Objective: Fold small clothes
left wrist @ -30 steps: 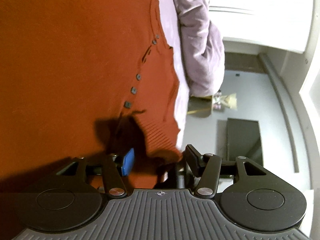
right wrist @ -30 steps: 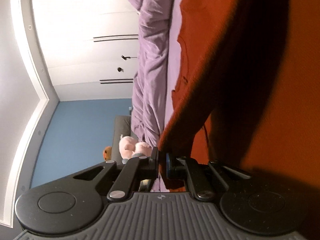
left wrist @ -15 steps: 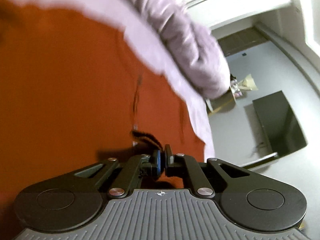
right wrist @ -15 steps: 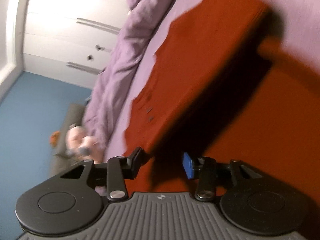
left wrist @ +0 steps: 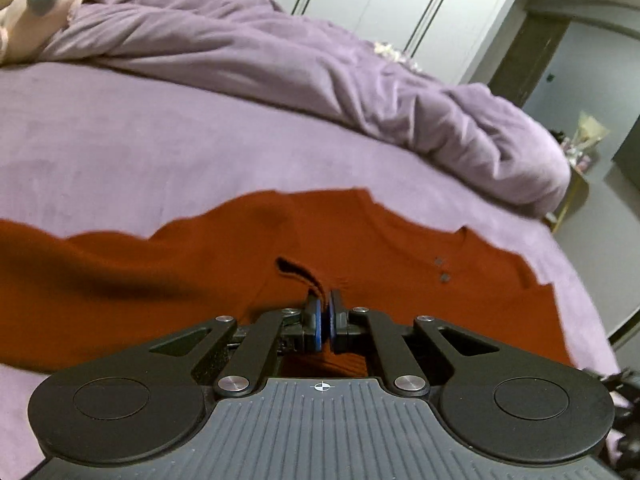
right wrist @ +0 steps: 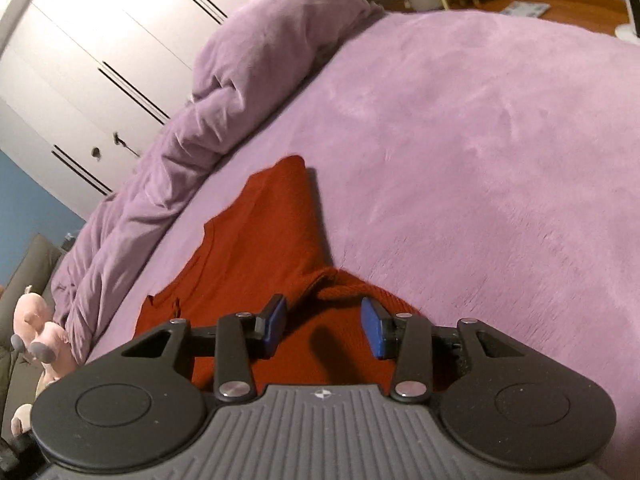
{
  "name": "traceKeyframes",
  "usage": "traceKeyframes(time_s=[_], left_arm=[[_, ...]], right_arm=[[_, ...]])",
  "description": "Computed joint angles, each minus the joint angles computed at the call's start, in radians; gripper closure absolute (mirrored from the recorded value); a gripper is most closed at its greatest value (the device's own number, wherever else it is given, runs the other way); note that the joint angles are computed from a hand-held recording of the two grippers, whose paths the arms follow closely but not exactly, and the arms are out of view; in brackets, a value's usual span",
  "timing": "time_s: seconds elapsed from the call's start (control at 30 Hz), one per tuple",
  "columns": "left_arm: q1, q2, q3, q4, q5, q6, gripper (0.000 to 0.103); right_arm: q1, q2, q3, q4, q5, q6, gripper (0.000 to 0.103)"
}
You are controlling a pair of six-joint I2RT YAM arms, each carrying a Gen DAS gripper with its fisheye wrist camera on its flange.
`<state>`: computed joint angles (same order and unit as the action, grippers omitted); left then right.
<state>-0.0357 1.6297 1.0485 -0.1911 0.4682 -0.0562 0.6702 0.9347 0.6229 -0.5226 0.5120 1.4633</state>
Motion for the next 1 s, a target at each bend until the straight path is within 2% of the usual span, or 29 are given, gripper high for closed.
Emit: traceKeyframes(time_s=[0.07,0.1,0.2,0.37,0.53,0.6,0.67,0.73,0.83,0.87,0.97,1.0], left_arm=[[0.015,0.007,-0.012,0.011,0.020,-0.002,0.098],[0.019,0.013,-0.009,0.013,0.025,-0.005,0.098],[0.023,0.037,0.015,0.015,0.036,0.001,0.098],[0.020,0.046,0.034,0.044,0.067,-0.016,0.098],[0.022,0.049,0.048,0.072,0.087,-0.017,0.098],[0.028,0.057,0.057,0.064,0.093,-0.015,0.098],[0.038,0.073,0.072,0.051,0.110,-0.030,0.098],[0.040,0.078,0.075,0.064,0.107,-0.031,0.098],[0.037,0.072,0.064,0.121,0.125,-0.044,0.098],[0.035,0.071,0.054,0.154,0.135,-0.056,0.098],[0.007,0.085,0.019,0.261,0.115,-0.028,0.098],[-0.006,0.107,0.032,0.242,0.091,0.006,0.098]], right_arm=[[-0.004,-0.027,-0.009,0.085,-0.046,-0.114,0.059],[-0.001,-0.018,0.011,0.090,-0.036,-0.168,0.059],[-0.023,0.098,0.125,0.000,0.055,-0.288,0.046],[-0.203,0.340,0.249,0.014,-0.067,-0.487,0.045],[-0.269,0.538,0.364,0.017,-0.049,-0.566,0.046],[-0.272,0.581,0.386,0.030,-0.045,-0.606,0.059],[-0.254,0.602,0.394,0.046,-0.027,-0.668,0.086],[-0.212,0.647,0.453,-0.010,0.054,-0.726,0.093],[-0.155,0.675,0.499,-0.073,0.235,-0.751,0.096],[-0.160,0.686,0.509,-0.089,0.266,-0.737,0.096],[-0.207,0.706,0.508,-0.106,0.232,-0.689,0.095],[-0.218,0.716,0.505,-0.113,0.221,-0.671,0.095]])
